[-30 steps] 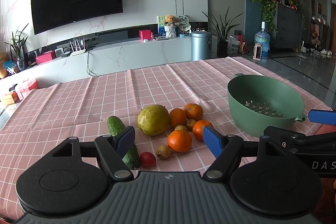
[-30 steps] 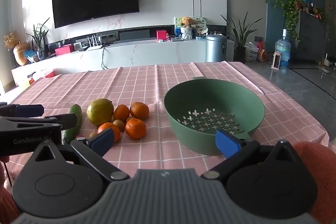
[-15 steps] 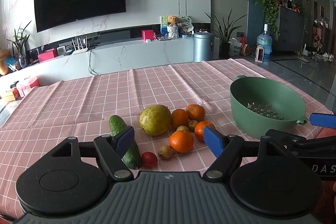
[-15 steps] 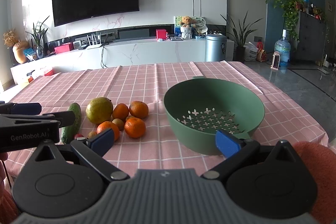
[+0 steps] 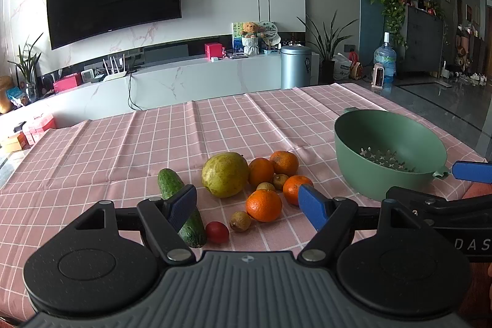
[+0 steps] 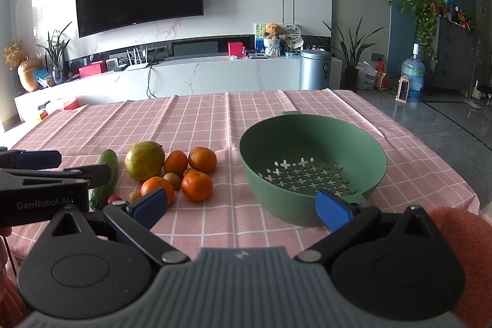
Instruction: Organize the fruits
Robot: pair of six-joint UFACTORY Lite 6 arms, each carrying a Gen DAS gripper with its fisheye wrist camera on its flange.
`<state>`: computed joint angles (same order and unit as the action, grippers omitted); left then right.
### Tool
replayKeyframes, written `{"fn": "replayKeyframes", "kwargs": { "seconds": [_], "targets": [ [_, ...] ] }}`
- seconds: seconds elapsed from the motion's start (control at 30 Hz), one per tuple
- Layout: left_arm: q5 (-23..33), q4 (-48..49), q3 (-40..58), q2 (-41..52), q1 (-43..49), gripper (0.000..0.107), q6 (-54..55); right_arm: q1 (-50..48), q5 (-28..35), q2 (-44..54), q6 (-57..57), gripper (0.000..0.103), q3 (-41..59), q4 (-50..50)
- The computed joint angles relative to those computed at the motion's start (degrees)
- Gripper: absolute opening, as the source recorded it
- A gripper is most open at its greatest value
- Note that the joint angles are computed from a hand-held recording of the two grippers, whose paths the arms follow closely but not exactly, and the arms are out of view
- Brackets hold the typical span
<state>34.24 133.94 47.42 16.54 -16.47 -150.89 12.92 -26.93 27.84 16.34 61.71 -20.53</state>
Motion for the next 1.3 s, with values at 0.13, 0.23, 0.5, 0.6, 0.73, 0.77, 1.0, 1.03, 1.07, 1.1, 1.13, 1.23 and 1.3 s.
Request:
{"fn": "replayKeyframes", "kwargs": {
  "seconds": [0.13,0.23,0.5,0.6,0.73,0.77,1.0,1.03,1.07,1.1,1.13,1.23,1.3],
  "targets": [
    [0.0,-0.2,0.1,0.0,-0.1,0.088,0.1,0.0,0.1,-0.3,-0.1,0.099,-0.2,0.0],
    [0.0,-0.2,0.1,0.0,-0.1,0.088,0.0,0.2,0.3,-0.3,-0.6,0.099,-0.1,0.7],
    [-0.1,-0.4,0.2,0.1,-0.2,0.088,0.4,0.7,1.1,-0.5,-2.3,0.099,-0.1,2.2],
    [-0.1,-0.5,0.1,0.1,-0.3,0.088,0.4,0.7,1.2,-0.6,-2.6,0.099,-0.1,2.4],
    [-0.1,-0.3,0.0,0.1,-0.2,0.088,0.1,1.1,1.9,-0.6,-3.9,0.099,0.1,3.6],
    [-0.1,-0.3,0.0,0.0,-0.3,0.088,0.1,1.2,2.0,-0.6,-4.2,0.099,0.1,3.9],
    [-0.2,-0.1,-0.1,-0.1,-0.1,0.088,-0.1,1.7,2.6,-0.7,-5.3,0.099,0.4,5.0],
    [-0.2,-0.1,-0.1,-0.1,-0.1,0.088,-0.1,1.7,2.7,-0.6,-5.3,0.099,0.5,5.1],
    [-0.2,-0.1,-0.1,-0.1,-0.1,0.088,-0.1,1.7,2.7,-0.6,-5.3,0.099,0.5,5.1],
    [-0.2,-0.1,-0.1,-0.1,-0.1,0.088,-0.1,1.7,2.7,-0.6,-5.3,0.099,0.5,5.1],
    [-0.2,-0.1,-0.1,-0.1,-0.1,0.088,-0.1,1.7,2.7,-0.6,-5.3,0.099,0.5,5.1],
    [-0.2,-0.1,-0.1,-0.1,-0.1,0.088,0.0,1.6,2.6,-0.6,-5.3,0.099,0.4,5.0],
    [-0.5,-0.4,0.0,-0.2,0.0,0.088,0.3,1.6,2.8,-0.6,-5.5,0.099,0.5,5.1]
  ]
}}
